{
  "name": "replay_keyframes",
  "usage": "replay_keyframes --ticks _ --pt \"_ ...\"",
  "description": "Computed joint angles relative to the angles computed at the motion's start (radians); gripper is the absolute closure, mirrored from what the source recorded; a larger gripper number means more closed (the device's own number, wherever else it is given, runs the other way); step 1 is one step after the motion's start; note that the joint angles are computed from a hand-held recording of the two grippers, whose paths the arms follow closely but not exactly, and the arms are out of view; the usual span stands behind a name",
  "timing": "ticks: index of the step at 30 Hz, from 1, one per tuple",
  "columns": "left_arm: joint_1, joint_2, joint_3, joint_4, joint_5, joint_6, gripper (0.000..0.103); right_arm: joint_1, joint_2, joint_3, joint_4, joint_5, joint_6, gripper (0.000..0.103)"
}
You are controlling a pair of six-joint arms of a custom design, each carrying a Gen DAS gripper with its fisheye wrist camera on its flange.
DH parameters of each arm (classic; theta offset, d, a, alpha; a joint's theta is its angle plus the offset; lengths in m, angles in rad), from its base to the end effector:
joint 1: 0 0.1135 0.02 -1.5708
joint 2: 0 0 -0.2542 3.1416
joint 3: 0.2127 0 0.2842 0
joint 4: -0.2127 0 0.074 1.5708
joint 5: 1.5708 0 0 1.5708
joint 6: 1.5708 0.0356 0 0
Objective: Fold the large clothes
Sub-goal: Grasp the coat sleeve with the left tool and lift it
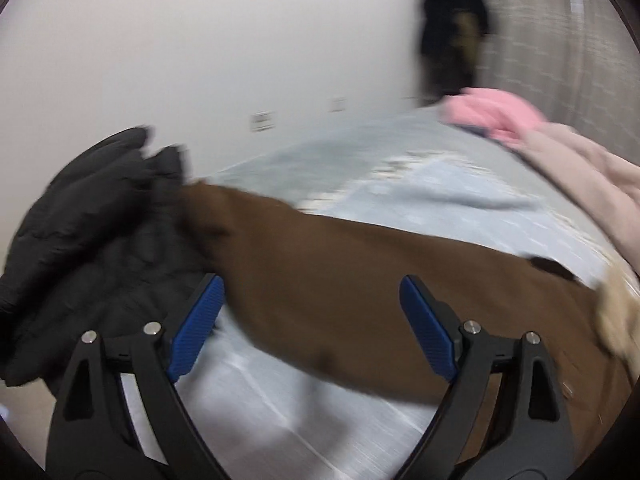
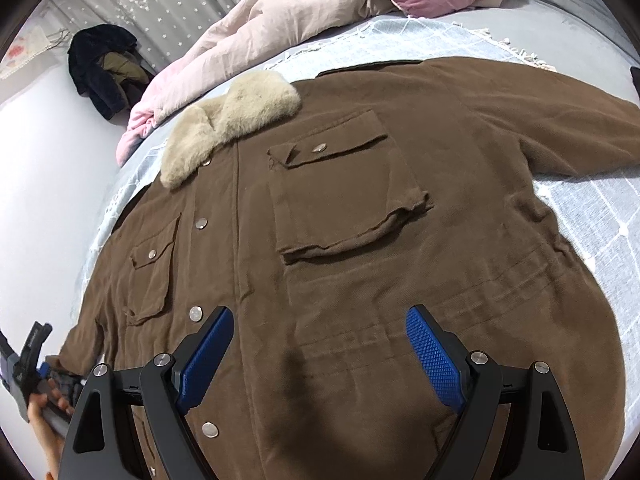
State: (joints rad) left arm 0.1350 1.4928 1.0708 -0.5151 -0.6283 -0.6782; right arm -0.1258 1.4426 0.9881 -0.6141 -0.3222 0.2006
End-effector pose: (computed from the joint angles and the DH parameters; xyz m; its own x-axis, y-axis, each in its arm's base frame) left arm 0.3332 0.0664 0.2250 -0.3371 -0.5580 -0.7583 -0.8543 0.5198 -0.0027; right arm 0.3142 -0.0284 0.2031 -0.8586 0.2991 -0.4164 0.1417 0.9190 0.3679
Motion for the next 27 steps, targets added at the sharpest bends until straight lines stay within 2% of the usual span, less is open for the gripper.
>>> replay_keyframes --ticks 3,7,9,10,12,13,15,18,19,21,27 --pt "0.087 0.076 0.058 -0.031 0.038 -0.04 0.013 0.016 0.007 -0.003 -0.001 0.006 0.0 0.014" --pt "0.157 0.232 0.175 -0.089 0.017 -0.059 0.013 0.029 0.012 -0.007 0.005 0.028 -0.003 0.014" --pt "0.197 0.287 0.224 -0.118 0.05 -0.068 0.015 0.031 0.021 -0.005 0.005 0.032 0.0 0.014" --pt "0.222 0.312 0.242 -0.121 0.077 -0.071 0.024 0.031 0.028 -0.003 0.004 0.031 0.0 0.014" --pt "0.254 0.329 0.249 -0.114 0.11 -0.071 0.059 0.029 0.039 0.002 0.003 0.026 0.001 0.014" --pt "0.272 0.331 0.244 -0.098 0.145 -0.063 0.096 0.027 0.044 0.005 0.001 0.024 0.002 0.014" --pt "0.304 0.31 0.216 -0.056 0.231 -0.051 0.096 0.027 0.05 0.009 0.001 0.024 0.004 0.014" --pt "0.28 0.189 0.104 0.087 0.257 -0.012 0.097 0.033 0.051 0.012 0.003 0.031 0.007 0.014" --pt "0.257 0.116 0.048 0.169 0.284 0.016 0.097 0.038 0.051 0.012 0.005 0.036 0.006 0.014" --pt "0.198 0.027 0.005 0.245 0.304 0.074 0.097 0.051 0.053 0.012 0.006 0.045 0.006 0.014" --pt "-0.043 -0.109 0.022 0.333 0.349 0.177 0.097 0.075 0.051 0.005 0.009 0.057 0.01 0.014"
